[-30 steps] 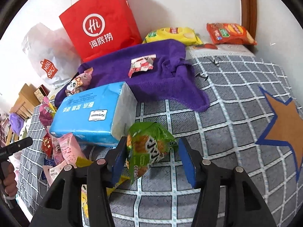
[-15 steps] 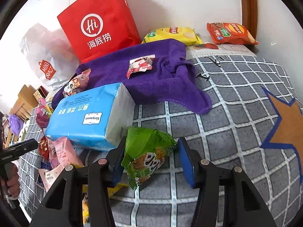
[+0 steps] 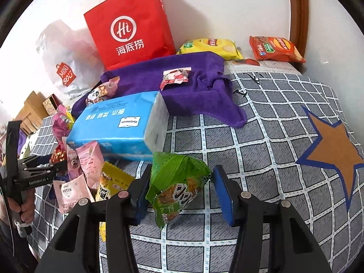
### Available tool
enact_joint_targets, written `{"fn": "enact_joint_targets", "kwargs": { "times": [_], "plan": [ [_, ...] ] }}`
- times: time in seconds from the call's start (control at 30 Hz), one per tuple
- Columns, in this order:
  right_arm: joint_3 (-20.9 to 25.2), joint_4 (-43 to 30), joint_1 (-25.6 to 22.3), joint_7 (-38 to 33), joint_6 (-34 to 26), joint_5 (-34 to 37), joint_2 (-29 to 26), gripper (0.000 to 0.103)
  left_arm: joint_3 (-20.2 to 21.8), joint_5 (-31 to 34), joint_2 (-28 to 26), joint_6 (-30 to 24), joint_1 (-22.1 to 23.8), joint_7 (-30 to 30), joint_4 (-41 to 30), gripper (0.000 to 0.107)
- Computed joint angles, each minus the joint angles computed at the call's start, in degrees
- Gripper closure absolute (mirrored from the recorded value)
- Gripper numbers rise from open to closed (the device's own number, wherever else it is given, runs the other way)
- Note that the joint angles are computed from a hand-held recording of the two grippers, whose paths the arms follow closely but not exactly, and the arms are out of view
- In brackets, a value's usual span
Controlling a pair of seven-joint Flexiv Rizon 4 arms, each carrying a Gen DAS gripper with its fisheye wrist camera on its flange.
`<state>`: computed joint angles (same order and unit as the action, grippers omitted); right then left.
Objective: Organize snacks
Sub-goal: 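Reach the right tool to the green snack bag while the left tool approaches the red snack bag, then close the right tool on the green snack bag while the left tool grasps the red snack bag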
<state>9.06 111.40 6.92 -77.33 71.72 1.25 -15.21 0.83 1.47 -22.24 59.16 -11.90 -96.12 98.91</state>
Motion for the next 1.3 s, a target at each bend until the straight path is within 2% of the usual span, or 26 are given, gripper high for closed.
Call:
{"fn": "enact_joint_targets", "kwargs": {
  "times": [0.07,0.23,0.5,0.8,1.0,1.3],
  "plan": [
    [-0.19,0.55,0.37,0.26,0.4,-0.68,0.45,0.052,-0.35,-0.99,0.73,1.23,0.49,0.2,0.99,0.06],
    [0.25,1.44,0.6,-0.43,0.95,-0.63,1.7,0.052,-0.84,-2.98,2.38,1.81,1.38,1.22,2.83,0.062],
    [0.28,2.75,1.07,-0.47,1.71,-0.45,3.87,0.052,-1.95,-6.65,6.26,4.24,2.12,2.87,6.63,0.062],
    [-0.05,4.06,2.08,0.9,3.2,-1.3,6.0,0.052,-4.32,-12.36,8.93,5.21,2.57,8.47,8.62,0.062],
    [-0.09,4.49,2.85,2.94,4.14,-2.17,6.96,0.052,-5.7,-16.22,9.64,6.31,2.04,12.7,8.75,0.062],
    [0.05,1.53,3.4,2.9,2.73,-2.42,6.52,0.053,-6.98,-20.45,8.39,7.39,1.09,14.97,6.52,0.062]
  ]
}}
